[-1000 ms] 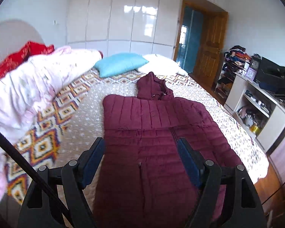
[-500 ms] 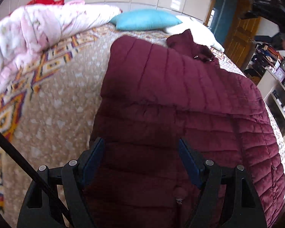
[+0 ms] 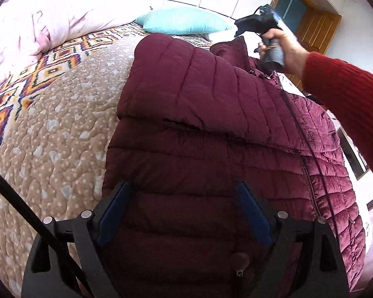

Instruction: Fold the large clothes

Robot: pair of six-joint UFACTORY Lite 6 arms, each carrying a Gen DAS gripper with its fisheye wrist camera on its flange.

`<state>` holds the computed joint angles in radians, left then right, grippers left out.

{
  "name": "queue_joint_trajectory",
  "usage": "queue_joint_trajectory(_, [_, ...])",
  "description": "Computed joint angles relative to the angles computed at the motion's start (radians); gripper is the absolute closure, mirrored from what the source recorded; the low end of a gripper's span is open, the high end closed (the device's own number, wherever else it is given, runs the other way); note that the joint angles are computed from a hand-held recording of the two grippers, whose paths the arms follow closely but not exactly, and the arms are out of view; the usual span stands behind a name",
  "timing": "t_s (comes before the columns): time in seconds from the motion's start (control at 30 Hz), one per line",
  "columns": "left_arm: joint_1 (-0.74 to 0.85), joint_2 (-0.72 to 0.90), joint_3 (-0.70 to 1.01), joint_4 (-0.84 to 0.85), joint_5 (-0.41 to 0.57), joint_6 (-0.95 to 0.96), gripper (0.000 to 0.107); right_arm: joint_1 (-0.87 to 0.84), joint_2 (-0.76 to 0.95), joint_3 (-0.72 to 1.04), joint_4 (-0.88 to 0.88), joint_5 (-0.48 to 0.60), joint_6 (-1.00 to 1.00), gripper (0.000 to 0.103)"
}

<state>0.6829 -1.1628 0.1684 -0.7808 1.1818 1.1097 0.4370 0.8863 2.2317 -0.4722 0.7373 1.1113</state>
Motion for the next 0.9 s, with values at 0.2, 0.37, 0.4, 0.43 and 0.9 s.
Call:
queue_joint_trajectory(0.2, [-0.077,0.0,-0.003,0.014,-0.053,-0.053,0.018,0.024,0.014,0.058,-0.023,0.053,-0.037,0.097])
queue_joint_trajectory(0.37, [-0.051,0.031,0.007,0.0,-0.042,-0.023,0.018,0.181,-0.414,-0.36,-0.121,0.023,0.056,0.098])
queue_joint_trajectory(0.4, [-0.041,0.039,0.011,-0.004,-0.034,-0.014,0.018,0.237,-0.501,-0.431,-0.138,0.036,0.084,0.098])
queue_joint_trajectory(0.43, [-0.024,0.049,0.013,-0.011,-0.023,0.001,0.018,0.287,-0.56,-0.478,-0.163,0.054,0.119,0.098])
queue_joint_trajectory(0.9, [0.155,0.132,0.038,-0.058,0.113,0.129,0.018,1.404,-0.713,-0.865,-0.166,0.516,0.935,0.088])
